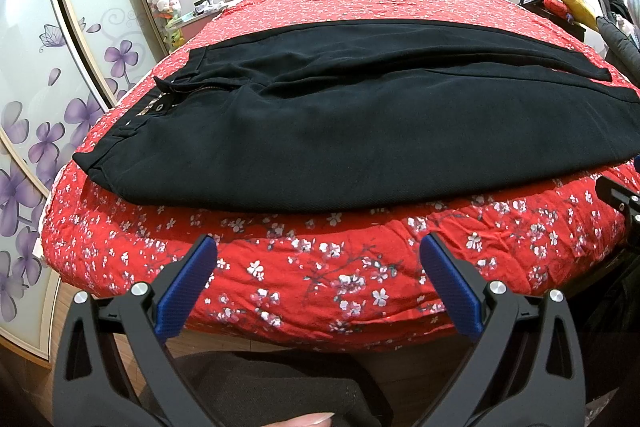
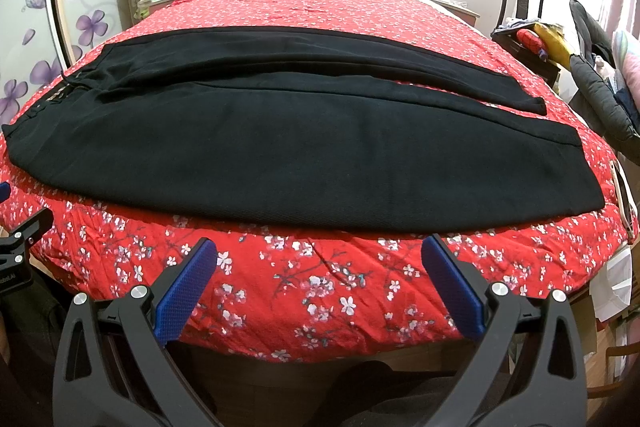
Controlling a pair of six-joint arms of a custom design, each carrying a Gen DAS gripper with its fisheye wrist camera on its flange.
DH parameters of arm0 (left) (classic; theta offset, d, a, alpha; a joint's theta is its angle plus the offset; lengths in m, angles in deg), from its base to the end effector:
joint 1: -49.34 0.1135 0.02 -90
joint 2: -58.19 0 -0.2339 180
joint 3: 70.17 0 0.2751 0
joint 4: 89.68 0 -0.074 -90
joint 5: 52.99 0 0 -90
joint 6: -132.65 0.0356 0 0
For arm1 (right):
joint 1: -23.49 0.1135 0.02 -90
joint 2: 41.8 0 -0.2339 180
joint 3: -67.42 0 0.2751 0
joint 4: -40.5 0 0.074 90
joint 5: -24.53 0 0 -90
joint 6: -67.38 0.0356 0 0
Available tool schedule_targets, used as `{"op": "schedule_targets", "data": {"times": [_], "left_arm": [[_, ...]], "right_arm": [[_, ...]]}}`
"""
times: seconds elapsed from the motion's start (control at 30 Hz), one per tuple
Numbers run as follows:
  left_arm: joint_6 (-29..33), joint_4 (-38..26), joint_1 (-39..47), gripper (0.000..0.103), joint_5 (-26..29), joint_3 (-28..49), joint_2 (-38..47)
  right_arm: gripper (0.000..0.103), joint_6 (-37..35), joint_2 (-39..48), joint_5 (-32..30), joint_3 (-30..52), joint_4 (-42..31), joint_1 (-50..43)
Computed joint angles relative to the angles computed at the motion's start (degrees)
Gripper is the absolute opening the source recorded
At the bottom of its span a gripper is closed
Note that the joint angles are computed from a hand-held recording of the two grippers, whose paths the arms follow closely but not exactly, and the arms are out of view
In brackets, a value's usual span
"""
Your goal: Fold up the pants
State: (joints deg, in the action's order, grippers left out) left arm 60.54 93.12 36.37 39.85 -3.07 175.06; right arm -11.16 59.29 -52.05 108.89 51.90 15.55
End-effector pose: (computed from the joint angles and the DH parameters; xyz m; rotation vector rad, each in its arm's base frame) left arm 0.3681 -0.0866 0.0320 0.6582 2.2969 -0.0187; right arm 0.2727 -0.0464 0.0247 0.5095 2.3427 -0.2536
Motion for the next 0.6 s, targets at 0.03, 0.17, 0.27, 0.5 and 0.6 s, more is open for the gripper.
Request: {"op": "schedule_targets", "data": {"times": [0.03, 0.17, 0.27, 0.5, 0.6], "left_arm": [[-0.06, -0.03, -0.06, 0.101, -0.03, -0.08, -0.11], [0.02, -0.01, 0.0, 0.101, 0.0, 0.02, 0.0], [0.02, -0.01, 0.0, 0.101, 0.0, 0.02, 0.0], [-0.03, -0.06, -0.06, 0.101, -0.03, -0.04, -0.09], [0.0, -0.01, -0.06, 0.101, -0.05, -0.06, -0.09]], "right_arm": [[0.102, 0.01, 0.06, -0.01, 0.02, 0.05, 0.01], [0.102, -0.08, -0.58, -0.08, -0.22, -0.32, -0.11], [0.102, -0.11, -0.66, -0.08, -0.23, -0.39, -0.12], [0.102, -0.07, -0.67, -0.11, -0.23, -0.39, -0.14], [0.102, -0.07, -0.67, -0.11, -0.23, -0.39, -0.14]]}}
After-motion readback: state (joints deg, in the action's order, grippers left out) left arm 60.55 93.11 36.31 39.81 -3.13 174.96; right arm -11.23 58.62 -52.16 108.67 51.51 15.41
